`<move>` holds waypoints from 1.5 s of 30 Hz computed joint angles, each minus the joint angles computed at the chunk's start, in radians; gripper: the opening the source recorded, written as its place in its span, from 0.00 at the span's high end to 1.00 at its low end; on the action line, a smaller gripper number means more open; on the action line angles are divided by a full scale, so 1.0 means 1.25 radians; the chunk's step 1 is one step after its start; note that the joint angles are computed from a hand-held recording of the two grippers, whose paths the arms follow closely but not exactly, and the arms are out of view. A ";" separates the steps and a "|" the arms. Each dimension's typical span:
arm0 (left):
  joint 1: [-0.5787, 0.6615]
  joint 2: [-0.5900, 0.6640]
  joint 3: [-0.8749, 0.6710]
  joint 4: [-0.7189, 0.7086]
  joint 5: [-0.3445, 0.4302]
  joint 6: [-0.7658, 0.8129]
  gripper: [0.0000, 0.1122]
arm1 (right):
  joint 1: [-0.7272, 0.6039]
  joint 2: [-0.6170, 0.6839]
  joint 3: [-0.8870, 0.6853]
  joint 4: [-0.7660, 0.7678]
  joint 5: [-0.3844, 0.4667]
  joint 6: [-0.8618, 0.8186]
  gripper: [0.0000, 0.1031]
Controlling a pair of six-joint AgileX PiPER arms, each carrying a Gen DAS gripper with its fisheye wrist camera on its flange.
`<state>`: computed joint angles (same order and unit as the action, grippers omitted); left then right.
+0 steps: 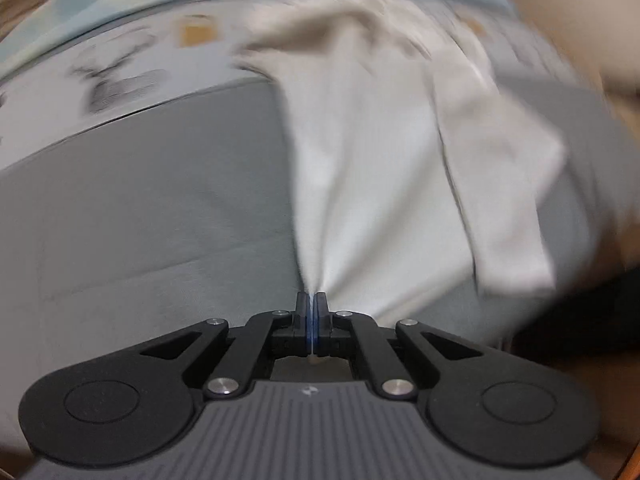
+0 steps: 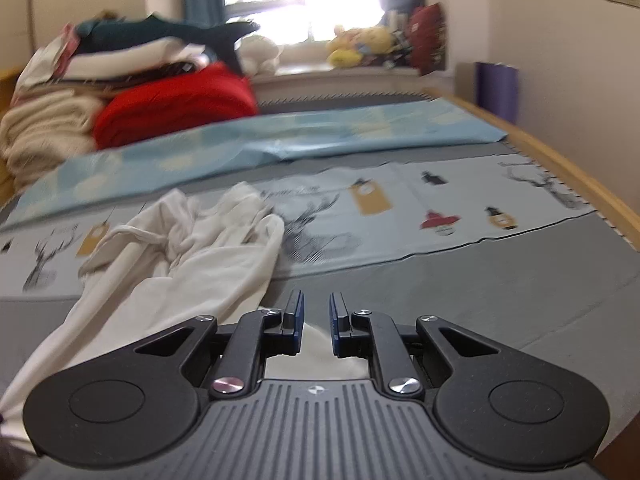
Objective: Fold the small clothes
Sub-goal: 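Reach the left tool to the white shirt hem and close on it, then pull the hem with the left tool while the right tool grasps another hem edge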
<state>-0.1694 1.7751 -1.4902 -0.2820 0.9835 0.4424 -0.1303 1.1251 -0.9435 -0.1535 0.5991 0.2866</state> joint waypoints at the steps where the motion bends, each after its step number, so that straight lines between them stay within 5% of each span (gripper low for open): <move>1: 0.008 -0.008 0.009 -0.013 -0.012 0.027 0.99 | 0.007 0.017 -0.008 0.029 0.010 -0.028 0.85; 6: -0.009 0.005 0.023 -0.002 -0.024 0.053 0.94 | 0.029 0.137 -0.078 0.247 0.104 -0.178 0.74; 8: -0.013 0.029 -0.002 0.007 -0.023 0.032 0.82 | 0.055 0.196 -0.111 0.304 0.155 -0.192 0.72; 15: -0.065 0.051 -0.027 0.079 -0.027 -0.051 0.73 | 0.211 0.388 -0.219 0.262 0.275 0.003 0.63; 18: -0.084 0.068 -0.041 0.107 -0.022 -0.060 0.73 | 0.295 0.397 -0.222 0.163 0.251 0.070 0.66; 19: -0.089 0.073 -0.044 0.115 -0.021 -0.060 0.73 | 0.312 0.393 -0.219 0.156 0.235 0.064 0.92; 20: -0.093 0.077 -0.045 0.122 -0.022 -0.058 0.73 | 0.318 0.383 -0.214 0.150 0.222 0.060 1.00; 24: -0.115 0.107 -0.063 0.191 -0.004 -0.092 0.77 | 0.296 0.304 -0.173 0.137 0.154 0.049 1.00; 29: -0.114 0.130 -0.090 0.206 0.021 -0.118 0.95 | 0.138 0.216 -0.144 0.074 0.116 0.053 1.00; 33: -0.118 0.129 -0.090 0.217 0.020 -0.122 0.95 | -0.025 0.259 -0.238 -0.136 0.164 0.129 1.00; 37: -0.115 0.135 -0.105 0.217 0.019 -0.142 0.96 | -0.124 0.384 -0.371 -0.452 0.208 0.370 1.00; 41: -0.113 0.148 -0.133 0.211 0.041 -0.159 0.95 | -0.122 0.425 -0.382 -0.544 0.228 0.484 0.93; 42: -0.113 0.151 -0.139 0.209 0.045 -0.160 0.95 | -0.117 0.395 -0.338 -0.524 0.186 0.495 0.89; 44: -0.112 0.154 -0.146 0.208 0.050 -0.168 0.94 | -0.126 0.310 -0.218 -0.410 0.061 0.439 0.61; 45: -0.112 0.154 -0.148 0.207 0.051 -0.172 0.94 | -0.128 0.292 -0.167 -0.330 -0.005 0.374 0.56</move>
